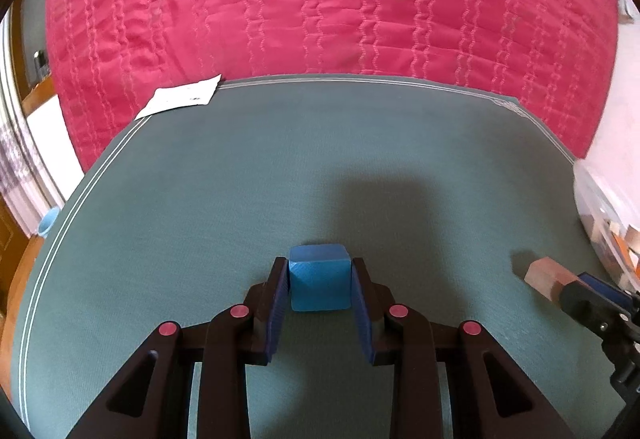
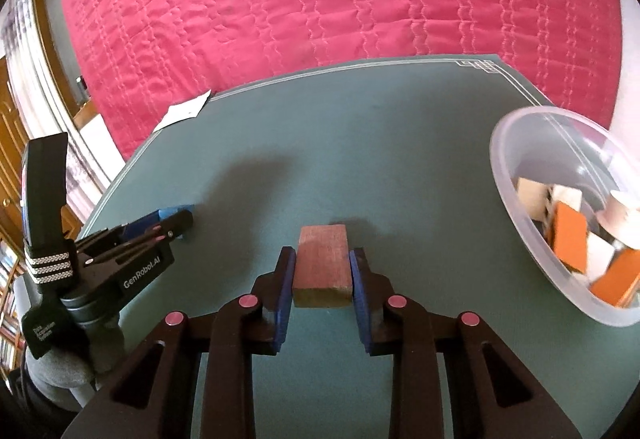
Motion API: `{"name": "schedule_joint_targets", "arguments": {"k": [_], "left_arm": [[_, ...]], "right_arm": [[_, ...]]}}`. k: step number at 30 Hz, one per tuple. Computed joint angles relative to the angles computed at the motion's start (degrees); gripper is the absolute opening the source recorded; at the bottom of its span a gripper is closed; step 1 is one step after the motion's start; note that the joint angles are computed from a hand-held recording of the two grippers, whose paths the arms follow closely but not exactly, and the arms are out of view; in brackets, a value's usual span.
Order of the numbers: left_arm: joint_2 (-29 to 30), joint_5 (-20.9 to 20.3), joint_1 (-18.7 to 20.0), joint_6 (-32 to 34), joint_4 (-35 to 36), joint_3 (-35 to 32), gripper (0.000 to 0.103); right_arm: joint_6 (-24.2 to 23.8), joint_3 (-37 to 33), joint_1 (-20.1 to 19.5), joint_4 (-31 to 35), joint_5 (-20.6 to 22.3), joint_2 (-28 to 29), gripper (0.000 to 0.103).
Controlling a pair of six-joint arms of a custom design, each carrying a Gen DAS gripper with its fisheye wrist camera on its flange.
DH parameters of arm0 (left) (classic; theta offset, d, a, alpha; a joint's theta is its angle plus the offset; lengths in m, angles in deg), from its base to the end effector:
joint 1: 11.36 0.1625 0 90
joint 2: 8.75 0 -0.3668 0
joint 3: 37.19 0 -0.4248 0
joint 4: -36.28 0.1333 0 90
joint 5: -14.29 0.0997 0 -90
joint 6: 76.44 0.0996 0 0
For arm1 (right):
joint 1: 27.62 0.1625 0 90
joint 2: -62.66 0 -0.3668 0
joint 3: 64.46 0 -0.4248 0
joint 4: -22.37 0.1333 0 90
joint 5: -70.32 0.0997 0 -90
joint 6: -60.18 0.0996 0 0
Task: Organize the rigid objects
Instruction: 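Carry the brown block into the clear bowl and open the right gripper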
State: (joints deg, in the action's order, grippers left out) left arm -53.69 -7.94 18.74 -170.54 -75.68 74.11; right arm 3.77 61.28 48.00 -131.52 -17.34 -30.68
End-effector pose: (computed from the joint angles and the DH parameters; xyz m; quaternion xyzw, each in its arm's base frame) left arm -0.2977 -0.4332 -0.0642 -0.0247 0.7966 -0.4324 0.4217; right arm 0.0153 -0.4936 0.2683 0.3503 -0.8963 0.2325 0.1411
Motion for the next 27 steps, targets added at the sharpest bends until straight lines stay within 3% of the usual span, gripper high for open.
{"name": "schedule_joint_targets", "arguments": {"k": [16, 27], "left_arm": [[3.81, -0.09, -1.51, 9.78, -7.48, -1.70, 0.032], [5.10, -0.77, -1.79, 13.12, -10.81, -2.21, 0.032]], "right_arm": [[3.36, -1.03, -3.36, 0.06, 5.02, -5.27, 0.028], [9.87, -6.58, -5.16, -5.13, 5.64, -3.03, 0.028]]}}
